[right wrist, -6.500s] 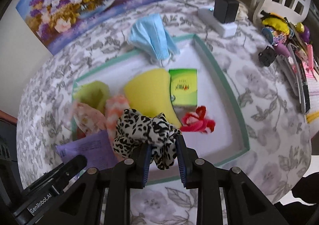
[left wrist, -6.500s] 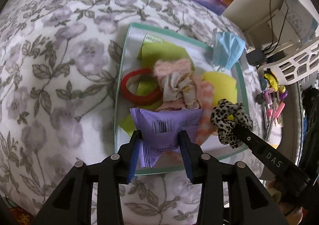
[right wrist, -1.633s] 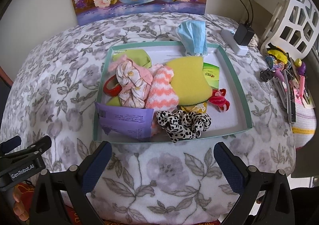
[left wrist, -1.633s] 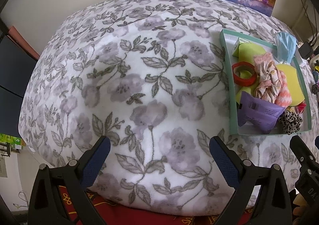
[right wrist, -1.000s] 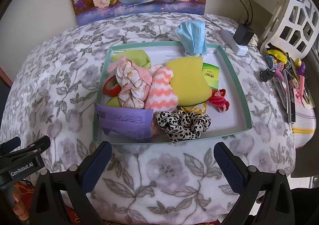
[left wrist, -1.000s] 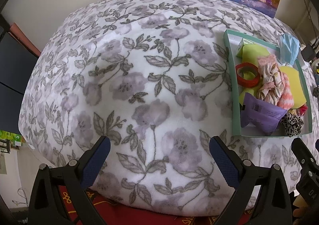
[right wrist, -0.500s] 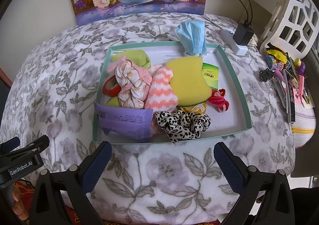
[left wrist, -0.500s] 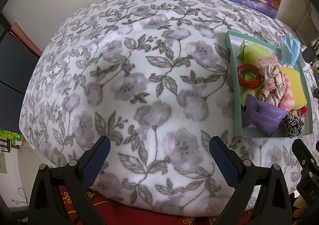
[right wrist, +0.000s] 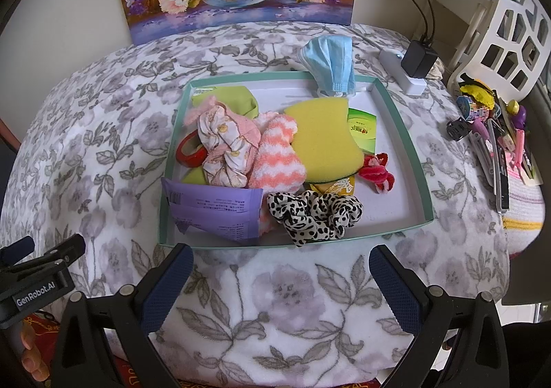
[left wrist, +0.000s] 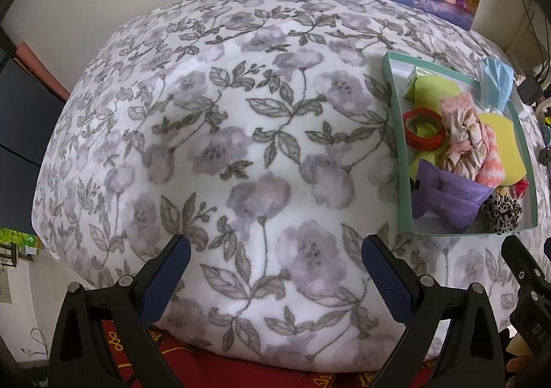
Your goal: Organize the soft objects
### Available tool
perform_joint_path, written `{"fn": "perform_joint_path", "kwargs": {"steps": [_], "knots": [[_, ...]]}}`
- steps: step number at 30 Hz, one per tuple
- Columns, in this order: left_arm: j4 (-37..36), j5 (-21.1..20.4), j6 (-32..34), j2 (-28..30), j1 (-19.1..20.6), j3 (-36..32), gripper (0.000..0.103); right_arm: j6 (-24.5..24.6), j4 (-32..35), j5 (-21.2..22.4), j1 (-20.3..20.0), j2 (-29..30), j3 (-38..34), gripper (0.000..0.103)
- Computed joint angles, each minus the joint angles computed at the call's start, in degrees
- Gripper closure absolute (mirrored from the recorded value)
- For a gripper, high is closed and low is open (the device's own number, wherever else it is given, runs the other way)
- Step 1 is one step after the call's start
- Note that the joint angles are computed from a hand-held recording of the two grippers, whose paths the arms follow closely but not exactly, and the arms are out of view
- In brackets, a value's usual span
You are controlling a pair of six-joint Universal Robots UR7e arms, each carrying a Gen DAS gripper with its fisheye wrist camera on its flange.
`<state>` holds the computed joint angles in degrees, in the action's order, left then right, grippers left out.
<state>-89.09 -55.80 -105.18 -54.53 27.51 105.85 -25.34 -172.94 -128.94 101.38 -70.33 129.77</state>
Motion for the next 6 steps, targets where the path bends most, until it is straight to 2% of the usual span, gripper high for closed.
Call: {"fn": "perform_joint_path", "kwargs": {"steps": [6], "knots": [[0.59,0.54,-0.19,0.28,-0.3,-0.32,0.004,-0.03,0.01,0.03,0.0,0.0,-0.01,0.0]]}}
